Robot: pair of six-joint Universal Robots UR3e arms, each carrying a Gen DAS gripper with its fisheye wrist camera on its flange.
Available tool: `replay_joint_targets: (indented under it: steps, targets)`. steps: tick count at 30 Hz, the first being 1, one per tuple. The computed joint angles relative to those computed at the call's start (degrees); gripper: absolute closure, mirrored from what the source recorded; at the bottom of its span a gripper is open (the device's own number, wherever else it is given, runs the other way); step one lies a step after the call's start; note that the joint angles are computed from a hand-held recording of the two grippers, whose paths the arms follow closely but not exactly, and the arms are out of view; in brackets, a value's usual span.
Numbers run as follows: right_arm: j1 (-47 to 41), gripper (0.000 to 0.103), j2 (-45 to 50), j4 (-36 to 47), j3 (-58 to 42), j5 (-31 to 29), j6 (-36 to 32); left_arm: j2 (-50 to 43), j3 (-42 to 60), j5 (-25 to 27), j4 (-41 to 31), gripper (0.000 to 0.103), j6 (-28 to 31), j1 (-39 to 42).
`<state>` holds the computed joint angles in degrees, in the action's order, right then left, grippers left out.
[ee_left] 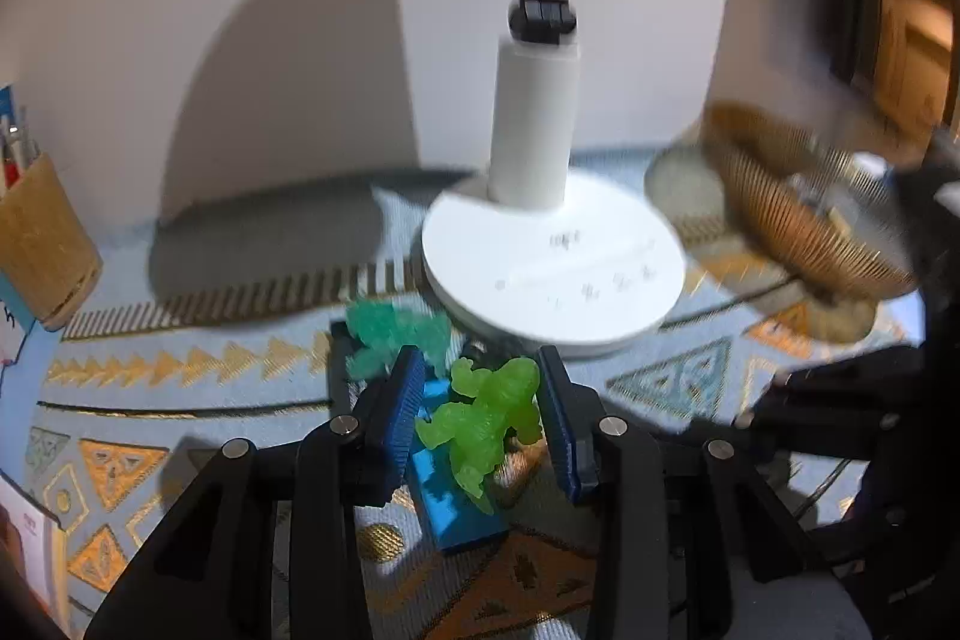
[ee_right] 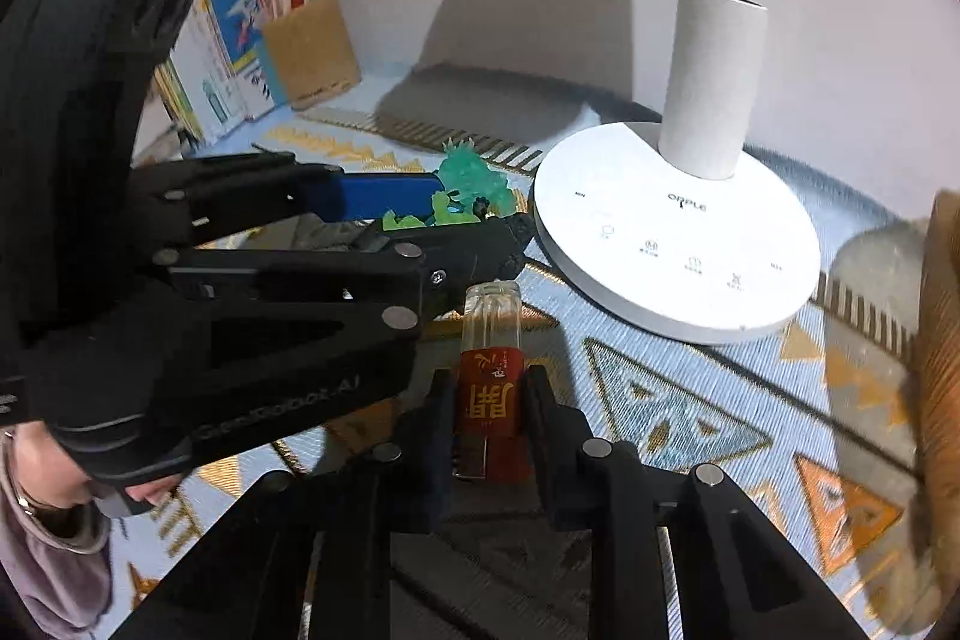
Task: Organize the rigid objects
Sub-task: 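Grasp the green figure with the left tool while the right tool grasps the red lighter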
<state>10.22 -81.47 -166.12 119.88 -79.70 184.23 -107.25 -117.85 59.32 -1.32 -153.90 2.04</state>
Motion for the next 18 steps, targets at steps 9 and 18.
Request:
replay_joint_targets:
  steps: [9, 18]
  targets:
    - [-0.10, 0.080, -8.02, -10.74, 10.85, -0.63, 5.61, 0.60, -3.01, -11.69, 2.27, 0.068, -5.55, 8.68]
    - [-4.14, 0.080, -13.95, -26.40, 21.29, 0.90, 10.20, 0.61, -5.40, -13.18, 7.34, 0.068, -9.24, 10.72]
